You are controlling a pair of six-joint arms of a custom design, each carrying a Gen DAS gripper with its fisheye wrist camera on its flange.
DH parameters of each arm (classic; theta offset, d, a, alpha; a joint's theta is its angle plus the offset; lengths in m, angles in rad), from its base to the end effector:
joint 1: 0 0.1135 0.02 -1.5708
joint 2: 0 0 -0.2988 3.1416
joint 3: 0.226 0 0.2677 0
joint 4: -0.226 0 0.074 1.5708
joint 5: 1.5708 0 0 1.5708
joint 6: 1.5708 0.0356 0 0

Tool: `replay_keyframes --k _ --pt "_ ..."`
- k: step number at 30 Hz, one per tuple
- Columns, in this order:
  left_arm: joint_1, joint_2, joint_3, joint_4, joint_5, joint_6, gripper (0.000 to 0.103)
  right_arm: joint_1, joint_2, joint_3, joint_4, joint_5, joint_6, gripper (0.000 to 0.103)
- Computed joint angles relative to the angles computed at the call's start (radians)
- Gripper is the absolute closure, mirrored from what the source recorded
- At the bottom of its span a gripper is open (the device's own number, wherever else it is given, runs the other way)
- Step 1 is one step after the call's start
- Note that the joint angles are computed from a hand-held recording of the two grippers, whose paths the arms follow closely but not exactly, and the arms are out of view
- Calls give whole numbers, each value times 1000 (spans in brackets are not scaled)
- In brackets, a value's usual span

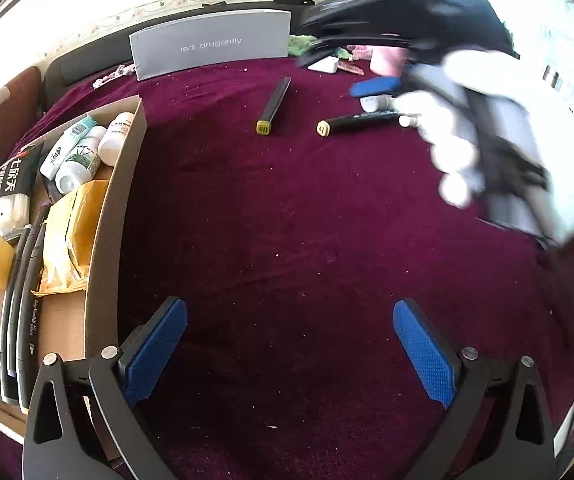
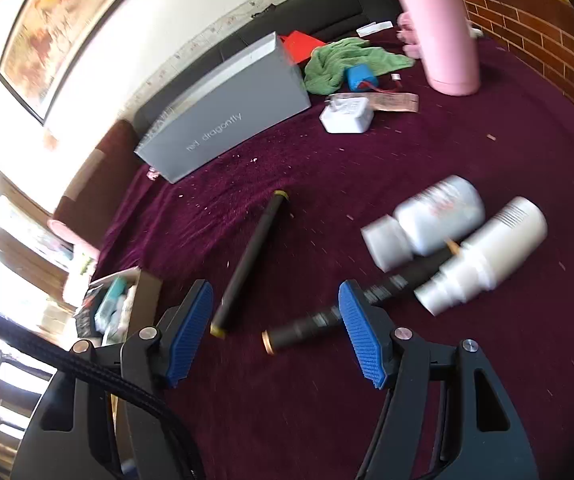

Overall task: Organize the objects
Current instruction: 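Move both grippers toward the remaining black markers on the table, then grasp a black marker with the right gripper while left gripper approaches another marker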

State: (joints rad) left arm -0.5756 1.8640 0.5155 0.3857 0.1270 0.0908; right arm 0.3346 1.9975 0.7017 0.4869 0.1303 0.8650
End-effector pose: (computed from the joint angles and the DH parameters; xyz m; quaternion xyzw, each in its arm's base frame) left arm 0.2365 -0.1588 0.0686 0.3294 0.8936 -0.1305 0.2755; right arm 0.3299 0.1098 0.0716 0.2662 0.8876 0.1595 0.3404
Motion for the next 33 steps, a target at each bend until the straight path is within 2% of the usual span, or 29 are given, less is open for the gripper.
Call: replay_keyframes --k 3,7,9,10,11,12,13,14,19,21,22,23,24,25,27,29,31,33 --pt "1 -3 -4 2 2 0 2 10 108 203 -216 35 -10 38" --pt "-13 -4 -3 -8 -25 -2 2 17 218 404 -419 71 -42 39" --pt "-23 -2 -2 -13 -45 -3 2 31 251 477 -511 125 -71 43" --pt "-28 0 -1 -15 -55 -5 2 39 265 513 -565 153 -93 50" --pt "-33 4 2 -17 -65 -7 2 46 264 515 -579 169 -110 68" --pt "-37 6 5 -20 -73 -8 2 46 258 501 -566 161 -123 81" --pt "-43 9 7 -25 -87 -9 2 39 237 456 -526 114 -132 88" --pt "-49 12 12 -30 -98 -10 2 38 224 433 -507 97 -140 90" --pt "-52 26 29 -39 -113 -8 2 66 100 195 -355 -107 -147 91" --pt "-50 28 32 -42 -113 -6 2 109 38 90 -296 -152 -155 90" --pt "-50 28 33 -43 -114 -6 2 124 10 37 -269 -226 -164 88" --pt "-50 27 33 -43 -114 -5 2 127 -13 -32 -186 -331 -164 88" --pt "-51 27 32 -43 -114 -6 2 129 -37 -98 -103 -383 -144 88" --pt "-50 28 33 -43 -115 -5 2 126 -75 -152 -57 -372 -121 85" --pt "-49 29 35 -43 -114 -4 2 116 -165 -224 -42 -248 -102 77" --pt "-44 33 37 -43 -112 0 2 88 -229 -256 -60 -122 -74 53" --pt "-44 33 38 -44 -112 2 2 36 -250 -254 -103 -47 -29 49" --pt "-44 32 39 -45 -112 1 2 -11 -243 -255 -100 -36 13 49"
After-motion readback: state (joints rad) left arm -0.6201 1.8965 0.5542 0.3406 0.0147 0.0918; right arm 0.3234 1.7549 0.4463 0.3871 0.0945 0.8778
